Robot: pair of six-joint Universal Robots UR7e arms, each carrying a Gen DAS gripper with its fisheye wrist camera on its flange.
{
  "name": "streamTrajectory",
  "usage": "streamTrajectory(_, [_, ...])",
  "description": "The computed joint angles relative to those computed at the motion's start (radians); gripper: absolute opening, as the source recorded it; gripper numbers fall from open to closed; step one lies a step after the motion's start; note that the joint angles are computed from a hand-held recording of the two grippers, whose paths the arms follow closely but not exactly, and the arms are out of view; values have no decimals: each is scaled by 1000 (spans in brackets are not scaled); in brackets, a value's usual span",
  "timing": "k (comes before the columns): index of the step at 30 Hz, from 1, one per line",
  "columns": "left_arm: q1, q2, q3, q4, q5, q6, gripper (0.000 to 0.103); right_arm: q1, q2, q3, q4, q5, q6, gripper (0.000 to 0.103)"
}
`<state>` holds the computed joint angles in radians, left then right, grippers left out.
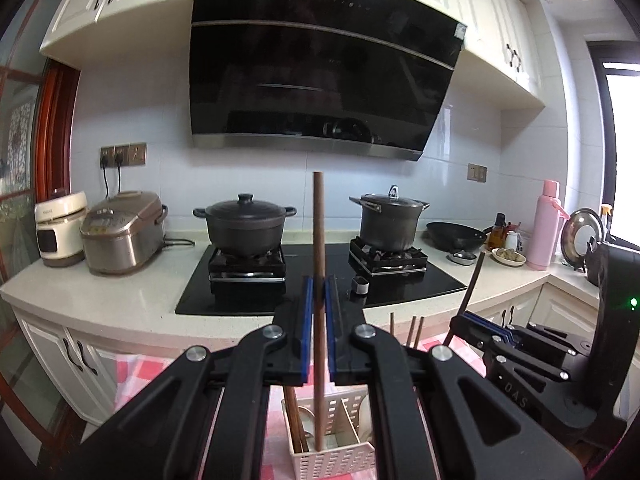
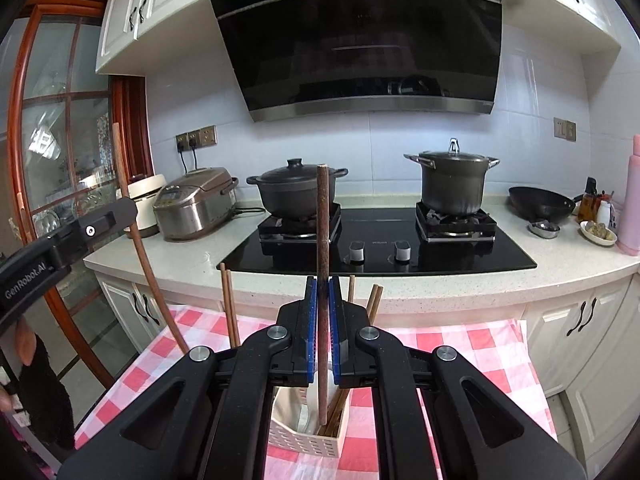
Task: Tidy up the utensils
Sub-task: 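Lower both chopsticks into the white caddy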
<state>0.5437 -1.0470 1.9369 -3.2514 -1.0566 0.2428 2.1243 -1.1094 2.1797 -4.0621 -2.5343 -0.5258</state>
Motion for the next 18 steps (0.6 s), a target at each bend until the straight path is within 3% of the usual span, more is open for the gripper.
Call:
streamTrajectory(9, [53,67,-35,20,-33,-28,6,-52,-18,27,114,30,112,6])
streamTrajectory(18, [83,101,-26,131,-40,-39,6,-87,-13,26,253,21,202,6])
